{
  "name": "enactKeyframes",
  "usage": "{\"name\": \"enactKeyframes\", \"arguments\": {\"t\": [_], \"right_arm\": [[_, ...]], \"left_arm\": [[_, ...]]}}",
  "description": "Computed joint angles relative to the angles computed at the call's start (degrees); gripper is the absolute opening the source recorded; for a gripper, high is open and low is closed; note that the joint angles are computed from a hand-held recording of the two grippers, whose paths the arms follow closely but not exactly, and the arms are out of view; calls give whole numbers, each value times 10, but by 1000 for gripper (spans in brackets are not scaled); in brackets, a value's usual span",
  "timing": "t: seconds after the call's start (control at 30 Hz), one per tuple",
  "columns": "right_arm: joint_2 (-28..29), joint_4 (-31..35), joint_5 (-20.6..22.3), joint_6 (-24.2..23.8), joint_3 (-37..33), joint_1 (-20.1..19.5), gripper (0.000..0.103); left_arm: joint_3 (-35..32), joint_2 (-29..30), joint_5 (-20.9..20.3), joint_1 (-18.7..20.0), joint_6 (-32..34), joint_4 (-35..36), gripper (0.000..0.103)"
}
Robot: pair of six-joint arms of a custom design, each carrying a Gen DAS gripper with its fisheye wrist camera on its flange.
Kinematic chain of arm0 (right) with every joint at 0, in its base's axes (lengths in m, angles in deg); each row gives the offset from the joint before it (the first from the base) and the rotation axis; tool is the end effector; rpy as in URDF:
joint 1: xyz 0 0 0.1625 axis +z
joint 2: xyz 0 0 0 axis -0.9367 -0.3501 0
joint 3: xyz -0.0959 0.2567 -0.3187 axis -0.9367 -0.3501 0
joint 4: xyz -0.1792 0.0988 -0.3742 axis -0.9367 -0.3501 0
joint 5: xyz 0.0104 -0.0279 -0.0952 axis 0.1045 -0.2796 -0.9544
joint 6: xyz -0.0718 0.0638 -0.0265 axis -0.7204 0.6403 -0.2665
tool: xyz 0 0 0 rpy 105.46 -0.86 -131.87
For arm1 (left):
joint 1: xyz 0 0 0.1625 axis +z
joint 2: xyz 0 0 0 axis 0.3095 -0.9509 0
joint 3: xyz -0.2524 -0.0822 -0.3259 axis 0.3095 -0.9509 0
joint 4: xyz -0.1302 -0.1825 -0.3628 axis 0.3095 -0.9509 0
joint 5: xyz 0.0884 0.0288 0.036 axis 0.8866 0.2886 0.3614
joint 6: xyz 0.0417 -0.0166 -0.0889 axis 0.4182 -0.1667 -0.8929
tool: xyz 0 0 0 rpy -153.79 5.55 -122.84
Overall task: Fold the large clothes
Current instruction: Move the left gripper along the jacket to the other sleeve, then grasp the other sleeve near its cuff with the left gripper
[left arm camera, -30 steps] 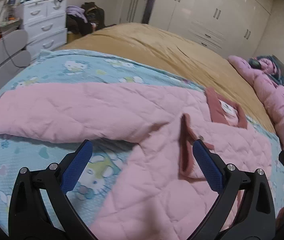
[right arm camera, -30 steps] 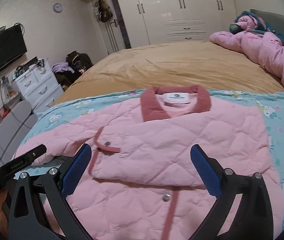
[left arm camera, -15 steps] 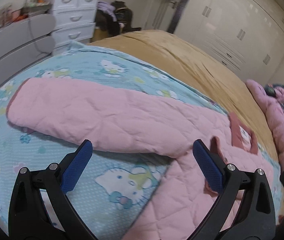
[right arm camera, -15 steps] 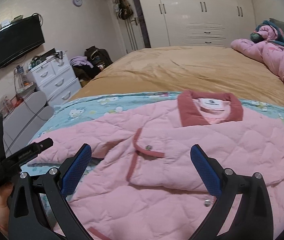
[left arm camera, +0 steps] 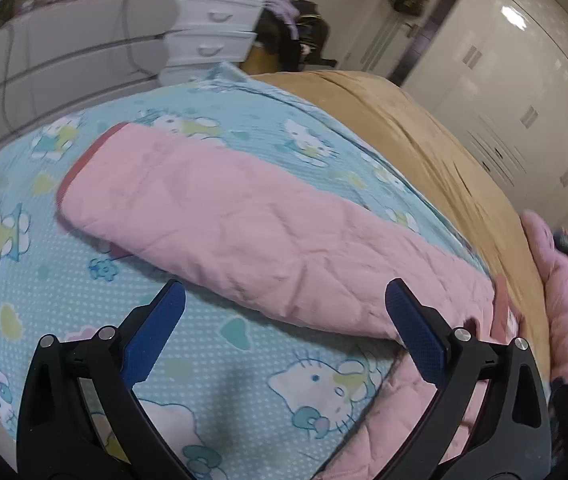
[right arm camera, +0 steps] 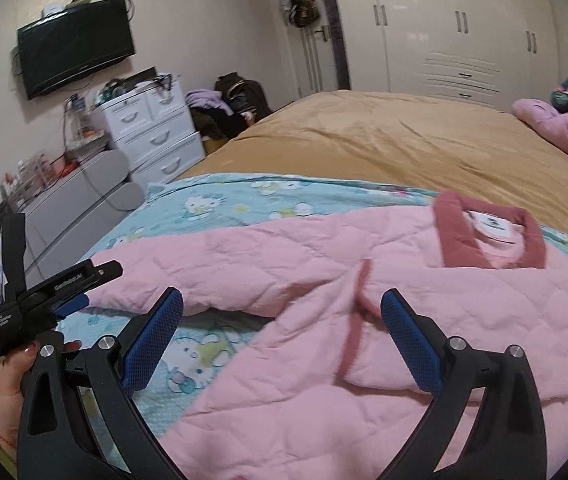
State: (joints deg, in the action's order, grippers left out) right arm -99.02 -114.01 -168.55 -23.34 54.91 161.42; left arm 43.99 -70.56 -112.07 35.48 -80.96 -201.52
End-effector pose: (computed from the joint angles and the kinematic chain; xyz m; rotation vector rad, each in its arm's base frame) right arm 0.1329 -0.7772 0.3389 0.5383 -2.4203 1.0554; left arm -0.3279 -0.7978 0.0500 -0.1807 2.4229 -1.1275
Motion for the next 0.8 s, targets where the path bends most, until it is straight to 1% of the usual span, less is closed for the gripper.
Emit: {"name": "enactKeyframes", "arguments": {"t": [0.1,0.17,0.33,0.37,0.43,0.53,0.63,0.67,0.73,0.8], "right_arm": [[23,26,1,-6,-24,8,99],[31,30,4,-11,-30,12,99],[43,42,10,-5,-39,15,99],[43,43,12,-2,-36,13,99],[42,47,11,6,-32,9,99],[41,52,9,19,-28,2,99],[37,57,11,40,-25,-8,99],[34,62,18,49,-25,-12,99],[27,73,36,70,-20,-21,99],[22,83,42,81,-18,-26,99]], "left_arm": [[13,-10,-4,7,-14,-7,94],[11,-11,3,12,-28,6,94],[5,-7,1,27,-63,15,94],[0,-5,-5,31,-74,26,94],[-5,-1,-6,38,-86,28,94],[-12,7,5,48,-110,17,94],[-16,12,-4,61,-135,5,94],[-17,14,-10,66,-134,-5,94],[-18,18,-7,70,-130,-27,94],[-17,19,-4,71,-121,-34,94]]}}
